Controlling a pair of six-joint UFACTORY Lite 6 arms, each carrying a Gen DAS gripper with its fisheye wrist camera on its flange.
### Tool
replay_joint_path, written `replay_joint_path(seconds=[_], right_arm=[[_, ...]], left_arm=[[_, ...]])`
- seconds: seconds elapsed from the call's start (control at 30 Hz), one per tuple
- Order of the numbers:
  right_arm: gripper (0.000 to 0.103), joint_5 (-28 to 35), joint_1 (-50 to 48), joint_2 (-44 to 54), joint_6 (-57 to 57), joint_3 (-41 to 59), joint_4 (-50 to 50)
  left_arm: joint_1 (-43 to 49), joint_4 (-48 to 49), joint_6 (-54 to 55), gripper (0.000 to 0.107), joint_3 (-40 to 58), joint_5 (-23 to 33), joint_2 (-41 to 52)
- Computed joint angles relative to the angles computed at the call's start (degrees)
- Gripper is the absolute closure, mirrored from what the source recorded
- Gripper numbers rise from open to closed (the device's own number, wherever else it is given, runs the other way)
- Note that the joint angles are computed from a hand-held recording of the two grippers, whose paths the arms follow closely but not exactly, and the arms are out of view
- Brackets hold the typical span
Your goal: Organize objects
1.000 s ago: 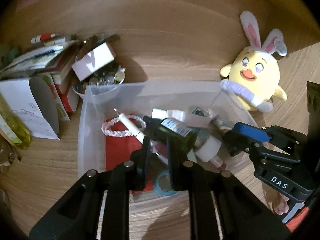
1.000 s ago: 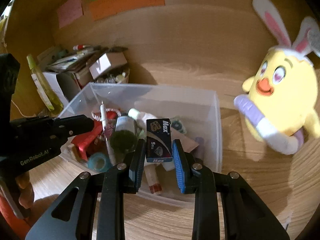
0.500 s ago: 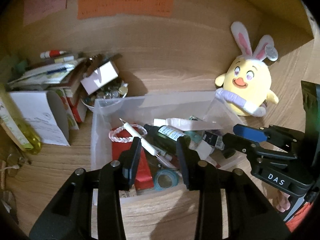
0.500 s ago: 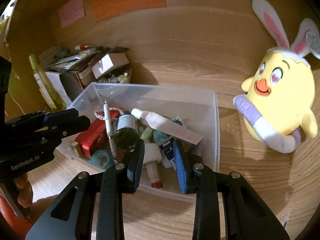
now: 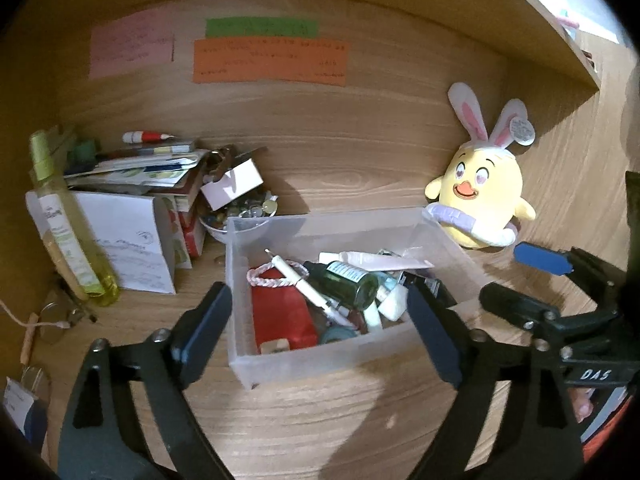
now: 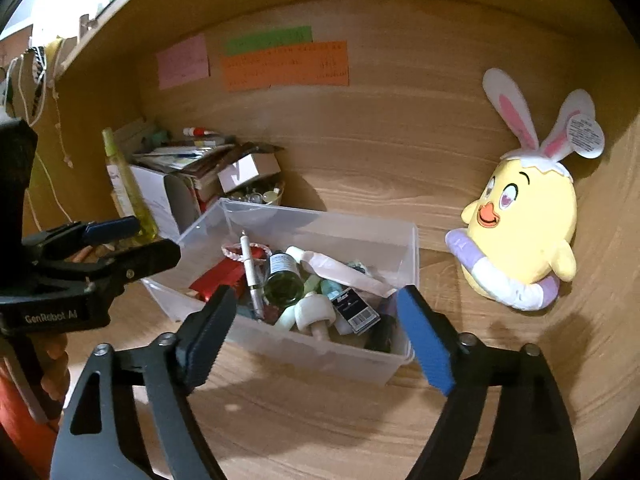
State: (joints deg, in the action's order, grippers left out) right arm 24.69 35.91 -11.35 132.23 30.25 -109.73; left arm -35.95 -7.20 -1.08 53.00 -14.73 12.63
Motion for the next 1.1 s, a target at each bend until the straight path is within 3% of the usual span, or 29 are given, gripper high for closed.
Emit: replay_joint_path(seconds=[0.13, 0.5, 0.73, 1.1], right_arm=[[0.018, 1.1, 1.8, -2.1, 1.0, -2.5, 0.6], [0.016, 6.4, 7.0, -5.0, 7.4, -10.0, -0.1], [0.016, 9.5, 10.9, -5.1, 7.4, -11.6, 2.1], [0.016, 8.6, 10.4, -6.2, 8.8, -12.5, 1.1]], left_arm=[[-1.3, -5.4, 5.3, 0.012, -4.2, -2.7, -1.9], [-3.7, -8.3, 6.8, 0.009, -12.6, -9.2, -4.5], [-4.3, -9.4, 7.4, 0.009, -14.5, -10.8, -4.6], [-3.6, -7.3, 5.3, 0.009, -15.6, -10.9, -5.7]])
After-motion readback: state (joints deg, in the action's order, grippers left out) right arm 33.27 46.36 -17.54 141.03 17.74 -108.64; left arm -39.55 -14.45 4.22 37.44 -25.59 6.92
